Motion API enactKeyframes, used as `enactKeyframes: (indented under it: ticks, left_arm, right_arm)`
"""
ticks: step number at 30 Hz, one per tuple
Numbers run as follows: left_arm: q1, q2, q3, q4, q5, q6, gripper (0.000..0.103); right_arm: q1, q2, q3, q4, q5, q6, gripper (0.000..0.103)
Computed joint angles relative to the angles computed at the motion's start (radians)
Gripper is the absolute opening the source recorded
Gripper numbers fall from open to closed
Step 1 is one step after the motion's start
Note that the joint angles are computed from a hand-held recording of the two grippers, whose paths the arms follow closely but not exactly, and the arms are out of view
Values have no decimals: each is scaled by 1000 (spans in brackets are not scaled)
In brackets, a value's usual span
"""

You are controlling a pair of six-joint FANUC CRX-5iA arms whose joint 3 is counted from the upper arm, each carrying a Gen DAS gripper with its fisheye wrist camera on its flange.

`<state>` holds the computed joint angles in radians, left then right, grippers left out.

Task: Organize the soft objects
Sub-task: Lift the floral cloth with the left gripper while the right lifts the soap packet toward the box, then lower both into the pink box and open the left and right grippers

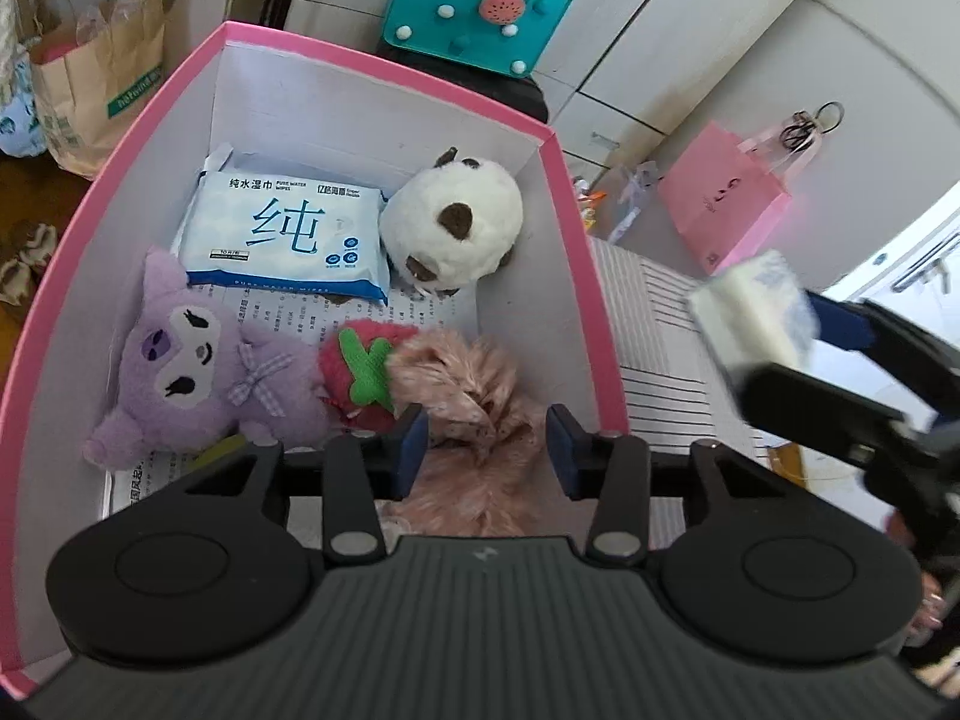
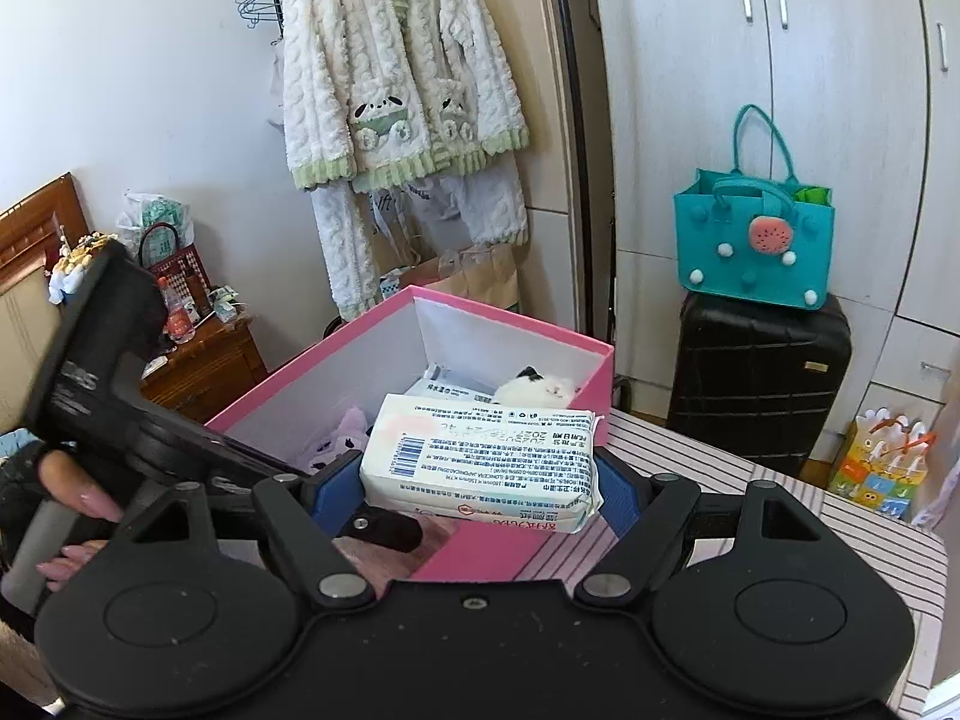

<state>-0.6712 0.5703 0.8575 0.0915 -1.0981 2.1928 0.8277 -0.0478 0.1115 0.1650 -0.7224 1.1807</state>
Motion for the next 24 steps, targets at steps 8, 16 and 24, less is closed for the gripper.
enactKeyframes:
  ticks: [8, 16, 24]
  left_arm:
    - [-43, -90, -25, -249, -23, 58, 43]
    - [-57, -156, -70, -392, -54, 147, 44]
    - [-70, -202, -132, -454, -50, 221, 44]
  right_arm:
    - [10, 76, 100, -83, -33, 97, 83]
    - [-18, 221, 314, -255, -177, 177, 83]
    - [-57, 421, 579, -336, -337, 84, 86]
